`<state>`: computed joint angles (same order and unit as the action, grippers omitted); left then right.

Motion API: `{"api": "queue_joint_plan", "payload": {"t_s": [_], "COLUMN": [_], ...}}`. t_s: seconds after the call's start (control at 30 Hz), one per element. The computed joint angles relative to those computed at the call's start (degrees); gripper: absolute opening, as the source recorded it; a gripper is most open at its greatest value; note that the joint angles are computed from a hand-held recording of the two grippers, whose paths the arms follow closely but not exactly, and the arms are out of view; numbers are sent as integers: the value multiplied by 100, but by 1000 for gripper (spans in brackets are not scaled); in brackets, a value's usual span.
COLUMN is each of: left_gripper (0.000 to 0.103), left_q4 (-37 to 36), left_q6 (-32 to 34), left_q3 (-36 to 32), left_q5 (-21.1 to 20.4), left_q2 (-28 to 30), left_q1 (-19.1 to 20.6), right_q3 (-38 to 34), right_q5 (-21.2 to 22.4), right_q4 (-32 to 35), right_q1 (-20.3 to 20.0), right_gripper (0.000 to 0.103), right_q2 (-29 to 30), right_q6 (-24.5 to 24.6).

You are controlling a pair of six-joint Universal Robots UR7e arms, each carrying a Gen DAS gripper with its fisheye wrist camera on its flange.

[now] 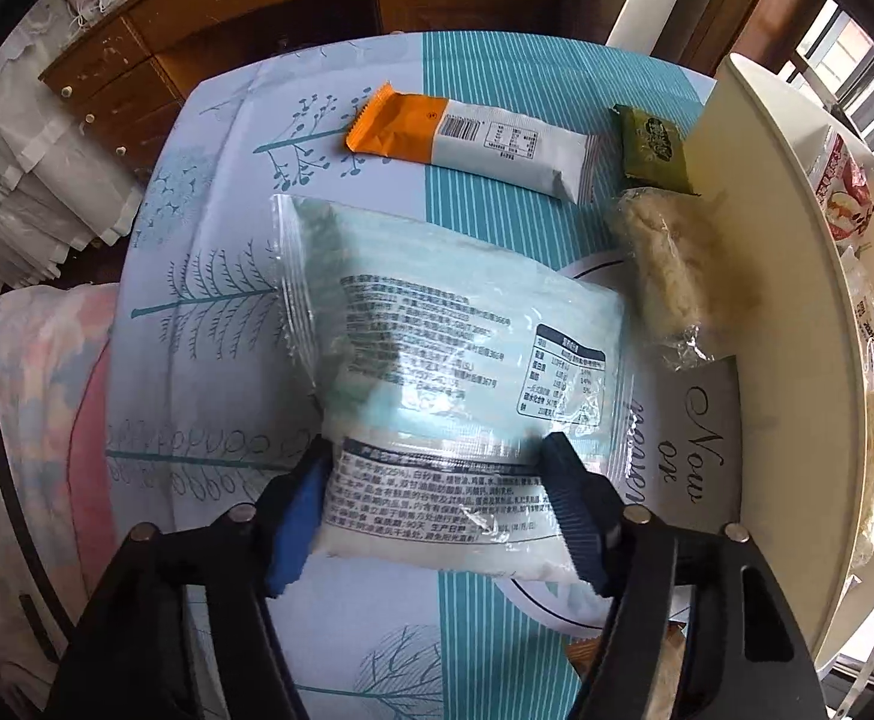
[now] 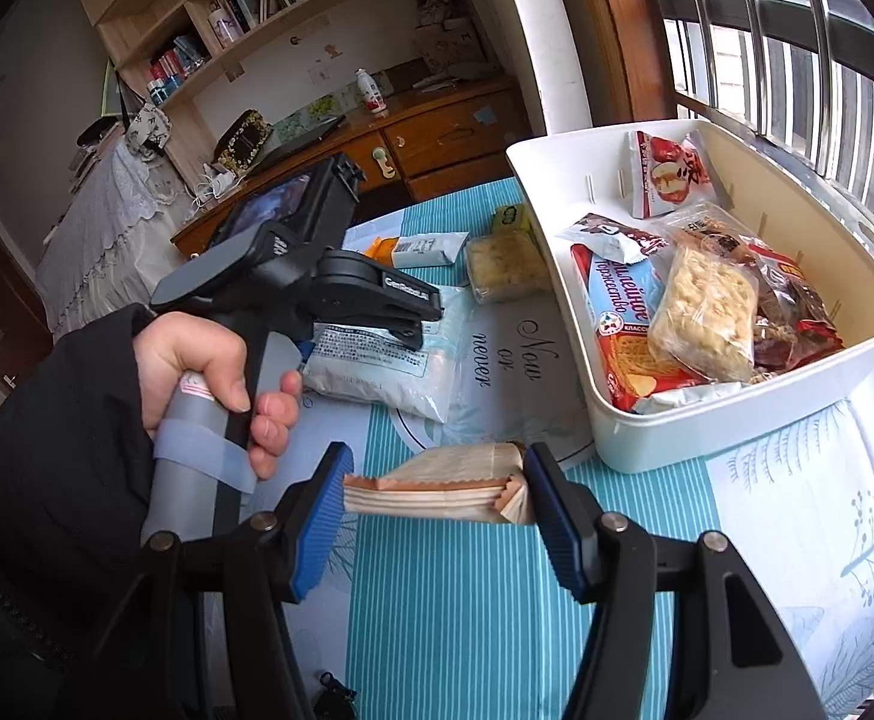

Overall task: Organize snacks
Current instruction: 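Lift the clear packet with left tool while right tool holds the wafer pack, then carry the wafer pack into the tray and open right tool while left tool regrasps the clear packet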

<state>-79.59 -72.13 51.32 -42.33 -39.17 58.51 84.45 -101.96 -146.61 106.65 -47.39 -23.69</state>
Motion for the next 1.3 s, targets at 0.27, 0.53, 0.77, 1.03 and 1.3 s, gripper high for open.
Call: {"api": "queue_joint_plan", "payload": {"t_s": [0.27,0.53,0.77,1.03,1.3], "left_gripper": [11,8,3,3,3], "left_q4": [-496,-919,-1037,-1147,-2454], "left_q6": [-8,159,202,410,1092], "left_q3": [714,1062,968,547,606], "left_q5": [-113,35,509,919,1172], "left_q2": [-567,-815,-931,-779,-517], "left_q1": [-16,-242,-577,-876,-1019], "right_q3": [-69,-306,-615,-1100,-1536], "right_q5": [225,447,724,1028,1121], "right_q4": [165,538,846,1104,913], "right_q1": [43,81,54,34,-57], "right_gripper": [59,59,59,59,59], "right_q2": [-40,-36,-8,33,82], "right_q6": [-247,-499,-651,-934,-1365]}}
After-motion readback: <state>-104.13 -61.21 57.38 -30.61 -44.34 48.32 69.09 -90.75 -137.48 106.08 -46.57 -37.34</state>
